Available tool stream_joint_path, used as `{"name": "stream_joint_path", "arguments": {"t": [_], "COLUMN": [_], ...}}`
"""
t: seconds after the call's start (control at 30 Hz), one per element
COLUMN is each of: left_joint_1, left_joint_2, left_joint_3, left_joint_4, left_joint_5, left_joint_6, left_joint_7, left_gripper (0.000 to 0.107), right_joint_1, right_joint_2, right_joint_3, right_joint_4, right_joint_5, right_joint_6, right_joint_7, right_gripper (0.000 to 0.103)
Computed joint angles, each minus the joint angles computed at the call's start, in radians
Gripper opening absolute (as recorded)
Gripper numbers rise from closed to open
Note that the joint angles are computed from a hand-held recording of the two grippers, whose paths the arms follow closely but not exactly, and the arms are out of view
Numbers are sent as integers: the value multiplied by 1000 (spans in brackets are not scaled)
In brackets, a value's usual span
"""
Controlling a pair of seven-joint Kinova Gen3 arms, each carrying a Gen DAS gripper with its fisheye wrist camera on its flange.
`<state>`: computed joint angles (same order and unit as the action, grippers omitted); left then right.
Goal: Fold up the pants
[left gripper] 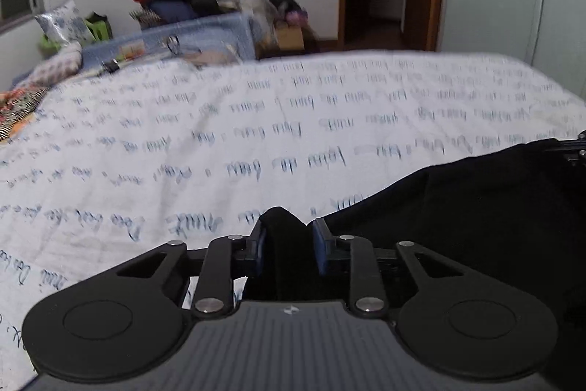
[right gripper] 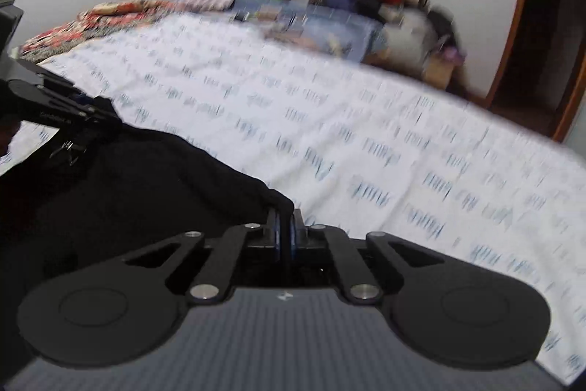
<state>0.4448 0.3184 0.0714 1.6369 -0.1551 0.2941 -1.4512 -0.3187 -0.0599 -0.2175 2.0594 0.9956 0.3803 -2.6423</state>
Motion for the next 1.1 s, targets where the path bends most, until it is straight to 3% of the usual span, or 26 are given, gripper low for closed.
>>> {"name": "stream_joint_path", "arguments": {"t": [0.1, 0.2, 0.33, 0.43, 0.7, 0.77, 0.87, 0.93, 1.03, 1.1], "left_joint_1": [-39, -42, -5, 111, 465, 472, 366, 339, 433, 516], "left_joint_2": [36, 5, -80, -145, -309, -350, -409, -451, -513, -550], "left_joint_3": [64, 85, 48, -78, -408, -398, -281, -254, -324, -378], "left_joint_4": [-40, 5, 90, 158, 346, 390, 461, 511, 574, 606], "left_joint_5": [-122, -244, -407, -529, -834, -905, -996, -1055, -1129, -1112], "left_joint_6": [61, 26, -64, -119, -166, -163, -169, -183, -165, -126], "left_joint_7": [100, 218, 357, 470, 793, 874, 996, 1078, 1168, 1153], "left_gripper": [24, 24, 24, 24, 14, 12, 10, 10, 10, 9], "right_joint_1": [18, -94, -179, -226, -347, -370, -397, -412, -435, -453], "right_joint_2": [-8, 20, -8, -53, -171, -198, -228, -238, -235, -228], "right_joint_3": [-91, -65, -88, -121, -279, -324, -407, -465, -551, -595], "right_joint_4": [-17, -11, 41, 65, 121, 131, 137, 139, 132, 122], "right_joint_5": [122, 244, 393, 411, 303, 258, 186, 143, 84, 43], "right_joint_6": [110, 217, 334, 405, 605, 639, 697, 736, 797, 834], "right_joint_7": [-68, -171, -323, -347, -294, -289, -280, -281, -291, -297], "right_gripper": [5, 4, 5, 4, 5, 5, 5, 5, 5, 5]}}
